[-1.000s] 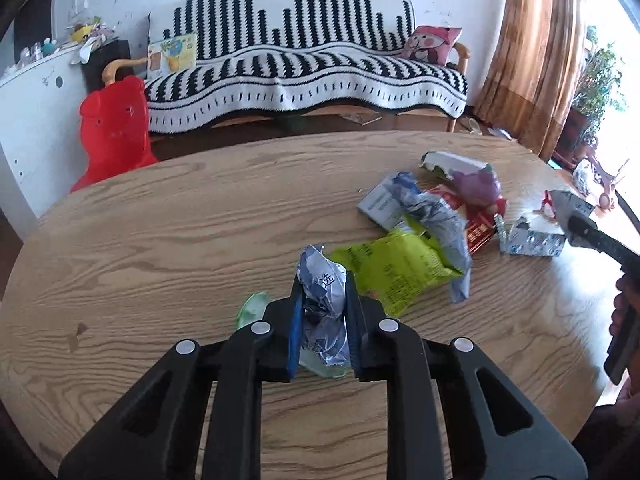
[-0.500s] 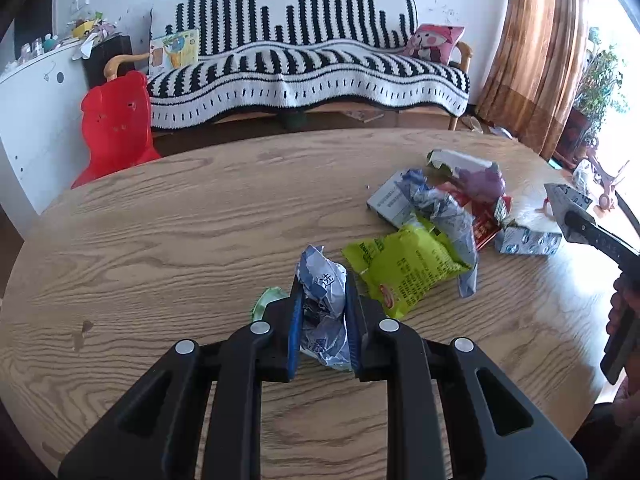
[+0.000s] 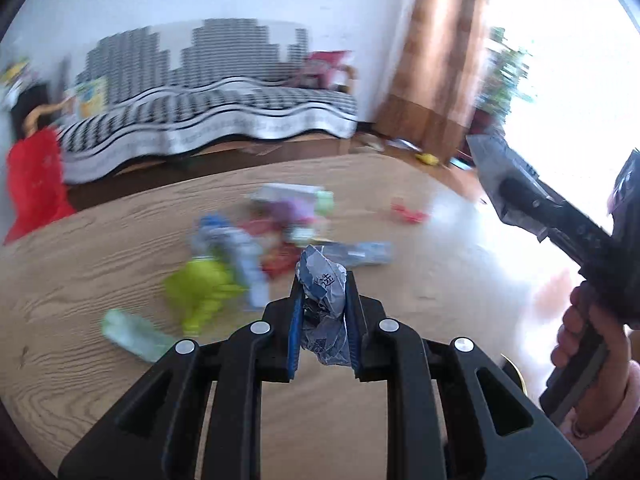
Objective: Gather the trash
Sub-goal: 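Carry both items to the black bin and open both tools over it, then grasp the green plastic tray with the left tool while the right tool grasps the red ribbon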
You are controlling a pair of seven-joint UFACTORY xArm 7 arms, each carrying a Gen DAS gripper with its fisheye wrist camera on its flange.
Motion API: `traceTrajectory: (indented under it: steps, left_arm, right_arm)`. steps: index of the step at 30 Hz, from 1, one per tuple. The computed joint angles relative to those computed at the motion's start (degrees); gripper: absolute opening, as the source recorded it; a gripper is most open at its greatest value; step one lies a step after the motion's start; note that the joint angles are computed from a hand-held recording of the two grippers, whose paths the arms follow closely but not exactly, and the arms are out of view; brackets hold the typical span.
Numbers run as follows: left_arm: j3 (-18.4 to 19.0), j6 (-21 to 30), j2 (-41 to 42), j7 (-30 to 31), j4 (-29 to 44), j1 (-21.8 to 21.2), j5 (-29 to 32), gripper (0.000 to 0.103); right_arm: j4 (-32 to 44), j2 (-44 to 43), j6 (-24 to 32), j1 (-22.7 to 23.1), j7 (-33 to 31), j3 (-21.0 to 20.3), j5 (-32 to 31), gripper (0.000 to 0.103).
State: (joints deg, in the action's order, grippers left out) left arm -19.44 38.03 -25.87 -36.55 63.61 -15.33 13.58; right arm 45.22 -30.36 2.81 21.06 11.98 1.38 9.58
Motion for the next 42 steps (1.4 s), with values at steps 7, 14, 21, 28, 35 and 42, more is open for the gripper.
traceTrajectory:
  steps: [7, 14, 21, 28, 35, 42]
  left_arm:
    - [-5.16, 4.82, 22.75, 7.94, 23.58, -11.58, -4.33, 0.018]
    - [-5.19, 13.68, 46.75, 9.05, 39.49, -26.62, -2.31, 0.018]
    - [0.07, 18.12, 50.72, 11.46, 42.64, -33.55, -1.11, 0.017]
    - [3.09, 19.39, 50.66, 14.44, 42.84, -34.48, -7.40, 0.018]
    - [5.12, 16.17, 48.93, 11.88, 40.36, -36.96, -4.87, 0.097]
    - [7.04, 8.16, 40.33, 5.46, 34.94, -35.03, 1.50, 0.097]
  right_arm:
    - [-10.77, -24.68, 24.64, -10.17, -6.27, -10.70, -1.11, 0.046]
    - [-19.78, -28.67, 45.22, -20.48, -11.87, -24.27, 4.10, 0.046]
    - [-24.20, -27.98, 48.54, -26.70, -17.47, -25.73, 8.54, 0.046]
    - [-22.21, -24.37, 47.17, -28.86, -20.16, -21.87, 13.09, 0.046]
    - [-21.17, -23.85, 47.28, -30.95, -18.26, -19.80, 14.90, 0.097]
    - [-18.98, -24.36, 41.28, -38.04, -11.32, -12.44, 5.52, 0.097]
